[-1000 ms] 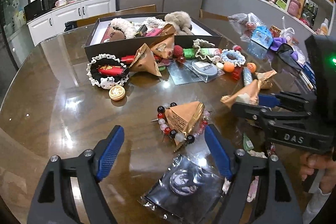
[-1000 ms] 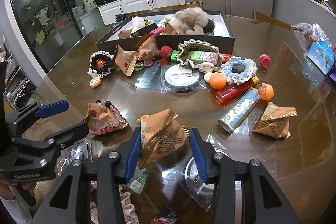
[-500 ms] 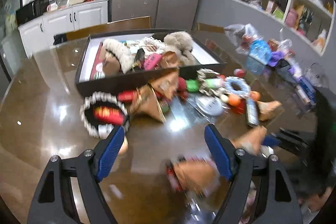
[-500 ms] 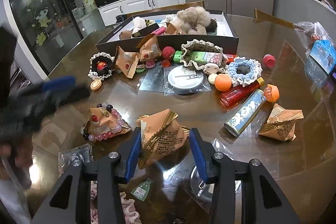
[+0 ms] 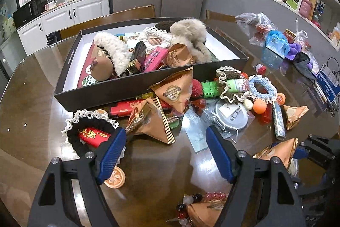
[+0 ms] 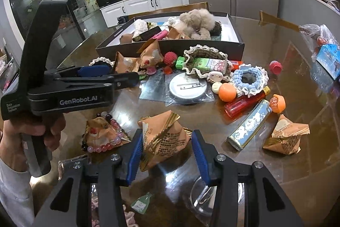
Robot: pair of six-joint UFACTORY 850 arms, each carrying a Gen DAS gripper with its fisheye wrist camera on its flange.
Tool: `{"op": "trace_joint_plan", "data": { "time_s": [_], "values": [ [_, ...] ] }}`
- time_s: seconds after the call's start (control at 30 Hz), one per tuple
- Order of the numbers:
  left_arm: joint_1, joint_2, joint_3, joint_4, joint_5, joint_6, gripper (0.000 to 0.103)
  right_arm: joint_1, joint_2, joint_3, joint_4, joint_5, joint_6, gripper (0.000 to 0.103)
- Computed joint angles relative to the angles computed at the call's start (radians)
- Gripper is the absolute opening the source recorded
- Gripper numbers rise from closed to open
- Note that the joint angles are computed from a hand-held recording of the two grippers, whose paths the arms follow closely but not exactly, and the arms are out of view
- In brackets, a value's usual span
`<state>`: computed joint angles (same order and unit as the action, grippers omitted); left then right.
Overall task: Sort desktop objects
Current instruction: 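Carry both held paper packets toward the black gift box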
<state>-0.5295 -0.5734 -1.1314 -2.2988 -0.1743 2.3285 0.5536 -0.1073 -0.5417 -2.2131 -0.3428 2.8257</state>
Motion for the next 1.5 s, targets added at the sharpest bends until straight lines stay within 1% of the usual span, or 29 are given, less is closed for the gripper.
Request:
{"op": "trace_joint_plan", "data": {
  "time_s": [0.07, 0.17, 0.3, 0.53, 0.6, 0.83, 0.87, 0.93, 1.03, 1.1, 1.23, 1.3, 1.33, 1.37, 1.4, 1.5],
  "values": [
    [0.001, -0.005, -0.004, 0.016, 0.001, -0.015, 0.078, -0.004, -0.011, -0.009, 0.048, -0.001, -0.049, 0.046],
    [-0.003, -0.005, 0.002, -0.056, 0.006, 0.062, 0.078, -0.009, -0.015, -0.010, 0.056, -0.001, -0.055, 0.046],
    [0.002, -0.006, 0.007, -0.035, -0.003, 0.031, 0.078, -0.007, -0.019, -0.014, 0.086, -0.004, -0.082, 0.046],
    [0.003, -0.005, 0.008, -0.048, -0.004, 0.044, 0.078, -0.014, -0.029, -0.035, 0.159, -0.007, -0.157, 0.046],
    [0.005, -0.005, 0.007, -0.003, -0.008, 0.000, 0.078, -0.019, -0.033, -0.047, 0.183, -0.003, -0.190, 0.046],
    [0.014, -0.007, 0.004, 0.030, -0.012, -0.038, 0.078, -0.040, -0.049, -0.100, 0.239, 0.011, -0.287, 0.046],
    [0.014, -0.007, 0.003, 0.010, -0.010, -0.021, 0.078, -0.044, -0.053, -0.111, 0.240, 0.014, -0.299, 0.046],
    [0.019, -0.010, 0.000, 0.040, -0.015, -0.055, 0.078, -0.046, -0.063, -0.134, 0.279, 0.008, -0.352, 0.046],
    [0.022, -0.013, -0.004, 0.045, -0.016, -0.067, 0.077, -0.058, -0.086, -0.172, 0.299, 0.016, -0.390, 0.046],
    [0.022, -0.017, -0.008, 0.003, -0.007, -0.028, 0.074, -0.065, -0.105, -0.197, 0.324, 0.016, -0.426, 0.046],
    [0.031, -0.022, -0.011, 0.020, -0.019, -0.046, 0.072, -0.077, -0.134, -0.225, 0.313, 0.020, -0.423, 0.046],
    [0.029, -0.024, -0.011, -0.016, -0.019, -0.004, 0.069, -0.083, -0.142, -0.232, 0.309, 0.023, -0.419, 0.046],
    [0.027, -0.027, -0.014, -0.034, -0.012, 0.017, 0.060, -0.086, -0.146, -0.233, 0.299, 0.026, -0.406, 0.046],
    [0.025, -0.031, -0.019, -0.011, -0.002, -0.003, 0.043, -0.087, -0.147, -0.232, 0.293, 0.028, -0.398, 0.046],
    [0.024, -0.035, -0.024, 0.037, 0.002, -0.051, 0.043, -0.086, -0.151, -0.233, 0.289, 0.030, -0.394, 0.046],
    [0.025, -0.035, -0.020, 0.038, -0.012, -0.046, 0.041, -0.082, -0.153, -0.231, 0.284, 0.030, -0.386, 0.046]
  ]
}}
